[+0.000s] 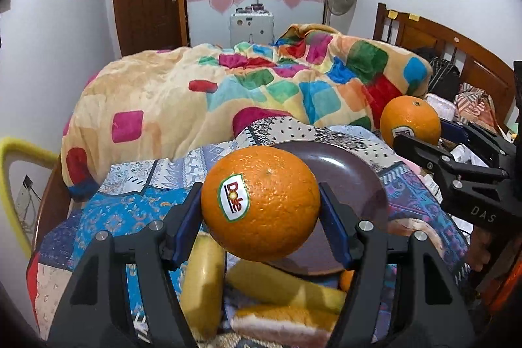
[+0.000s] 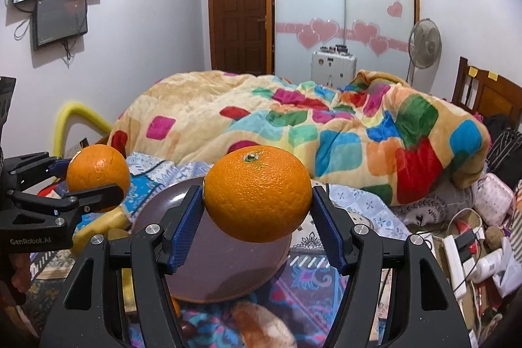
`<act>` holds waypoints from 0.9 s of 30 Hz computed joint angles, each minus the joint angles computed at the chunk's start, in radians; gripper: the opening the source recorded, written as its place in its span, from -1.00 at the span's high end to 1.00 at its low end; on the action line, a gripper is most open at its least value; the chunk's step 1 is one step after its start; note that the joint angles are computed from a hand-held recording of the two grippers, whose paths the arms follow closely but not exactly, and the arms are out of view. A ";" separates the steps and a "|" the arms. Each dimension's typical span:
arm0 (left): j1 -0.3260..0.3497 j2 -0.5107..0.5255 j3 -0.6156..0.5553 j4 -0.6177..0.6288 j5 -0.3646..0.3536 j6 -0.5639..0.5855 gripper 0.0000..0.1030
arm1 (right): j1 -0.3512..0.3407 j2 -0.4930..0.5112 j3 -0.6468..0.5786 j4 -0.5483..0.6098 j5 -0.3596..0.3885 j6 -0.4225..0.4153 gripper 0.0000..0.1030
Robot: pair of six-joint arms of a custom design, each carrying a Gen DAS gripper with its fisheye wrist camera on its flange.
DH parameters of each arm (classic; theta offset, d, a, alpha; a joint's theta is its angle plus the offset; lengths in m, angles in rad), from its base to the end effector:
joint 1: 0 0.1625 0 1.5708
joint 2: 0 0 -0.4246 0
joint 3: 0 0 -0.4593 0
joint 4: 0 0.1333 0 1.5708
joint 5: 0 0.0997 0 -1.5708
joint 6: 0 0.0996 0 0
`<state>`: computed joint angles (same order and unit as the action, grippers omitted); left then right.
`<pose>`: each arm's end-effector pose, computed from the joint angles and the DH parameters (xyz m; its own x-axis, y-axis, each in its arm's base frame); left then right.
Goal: Organize fruits
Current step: 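Set the Dole orange on the plate with left tool while right tool sets its orange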
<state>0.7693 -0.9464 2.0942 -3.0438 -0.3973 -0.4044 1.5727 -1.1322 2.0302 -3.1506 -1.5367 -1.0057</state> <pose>-0.2339 -0.5399 0.0835 -0.7099 -0.1922 -0.6776 0.4366 0.6347 -0.6375 0.1378 -0.6064 0.1732 -0.5339 -0.6683 0.5180 -0.8448 0.3960 -0.3598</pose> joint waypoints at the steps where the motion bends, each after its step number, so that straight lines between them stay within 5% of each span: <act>1: 0.010 0.001 -0.009 0.016 -0.006 -0.005 -0.30 | 0.003 0.012 -0.012 0.009 -0.014 0.001 -0.22; 18: 0.160 0.021 -0.160 0.259 -0.172 -0.069 -0.30 | 0.038 0.140 -0.173 0.236 -0.227 -0.022 -0.22; 27: 0.187 0.032 -0.204 0.374 -0.221 -0.113 -0.31 | 0.048 0.161 -0.213 0.323 -0.269 -0.019 -0.23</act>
